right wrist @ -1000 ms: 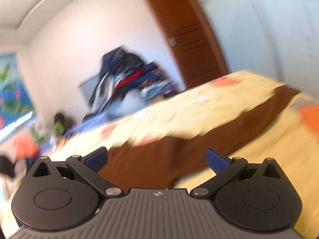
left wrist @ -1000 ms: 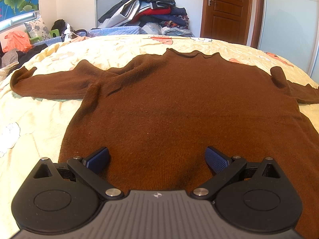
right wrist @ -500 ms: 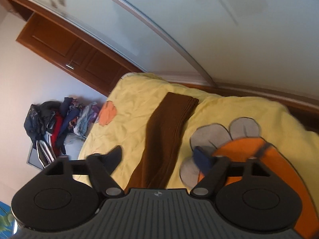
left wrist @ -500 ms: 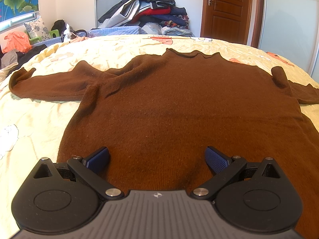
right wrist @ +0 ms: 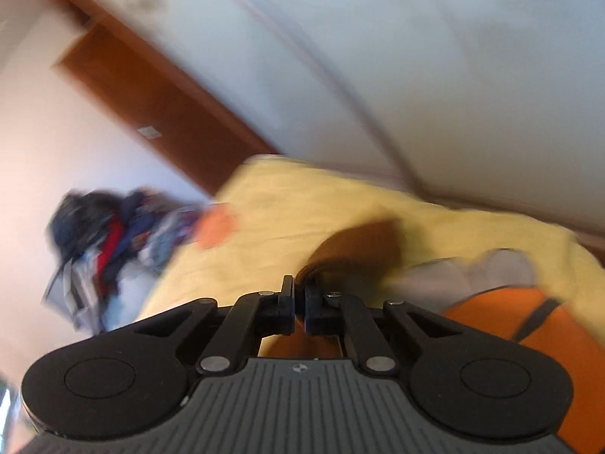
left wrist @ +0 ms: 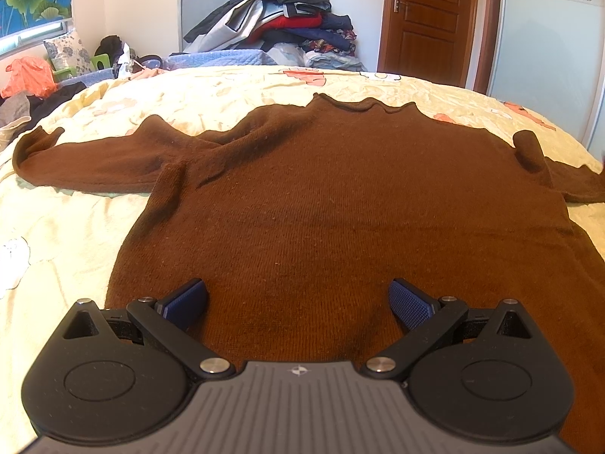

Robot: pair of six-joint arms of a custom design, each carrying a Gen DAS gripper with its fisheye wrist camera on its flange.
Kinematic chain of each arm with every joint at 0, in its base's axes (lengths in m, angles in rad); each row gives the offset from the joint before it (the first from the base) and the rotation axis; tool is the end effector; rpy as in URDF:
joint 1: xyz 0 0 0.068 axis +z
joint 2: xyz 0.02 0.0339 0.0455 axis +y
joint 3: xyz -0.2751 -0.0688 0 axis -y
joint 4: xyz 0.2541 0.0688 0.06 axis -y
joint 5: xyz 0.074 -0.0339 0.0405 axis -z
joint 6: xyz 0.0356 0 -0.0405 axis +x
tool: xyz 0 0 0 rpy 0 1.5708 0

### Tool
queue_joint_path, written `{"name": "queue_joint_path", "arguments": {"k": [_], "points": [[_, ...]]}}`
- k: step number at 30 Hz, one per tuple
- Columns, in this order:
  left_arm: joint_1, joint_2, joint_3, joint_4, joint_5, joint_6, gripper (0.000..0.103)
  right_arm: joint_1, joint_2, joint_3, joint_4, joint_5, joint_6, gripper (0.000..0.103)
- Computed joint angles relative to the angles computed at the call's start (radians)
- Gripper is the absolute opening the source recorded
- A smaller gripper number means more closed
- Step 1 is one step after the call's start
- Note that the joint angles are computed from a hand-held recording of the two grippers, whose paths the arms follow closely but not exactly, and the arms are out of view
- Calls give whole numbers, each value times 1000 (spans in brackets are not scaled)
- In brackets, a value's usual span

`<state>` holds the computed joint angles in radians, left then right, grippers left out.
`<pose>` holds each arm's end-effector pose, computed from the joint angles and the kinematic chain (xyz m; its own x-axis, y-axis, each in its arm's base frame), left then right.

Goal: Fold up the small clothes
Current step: 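Grasp the sweater sleeve end with the right gripper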

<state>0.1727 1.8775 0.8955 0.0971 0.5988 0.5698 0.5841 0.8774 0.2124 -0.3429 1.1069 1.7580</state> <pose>0.3577 0.0420 0.1178 -0.5288 0.3601 -0.7686 0.5879 0.8086 -0.0256 0.1253 0.0447 0.1394 0.2800 0.7121 -0.6438 0.6650 0.3398 0.6651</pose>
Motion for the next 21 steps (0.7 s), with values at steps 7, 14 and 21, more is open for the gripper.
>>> {"name": "queue_joint_path", "arguments": {"k": [7, 14, 21], "points": [[4, 1, 3, -4, 1, 11, 103, 231, 614, 375, 916, -241, -731, 54], [23, -6, 50, -104, 31, 24, 103, 369, 939, 605, 770, -184, -546, 90], [-81, 259, 684, -703, 176, -270, 103, 508, 1077, 687, 352, -67, -181, 93]]}}
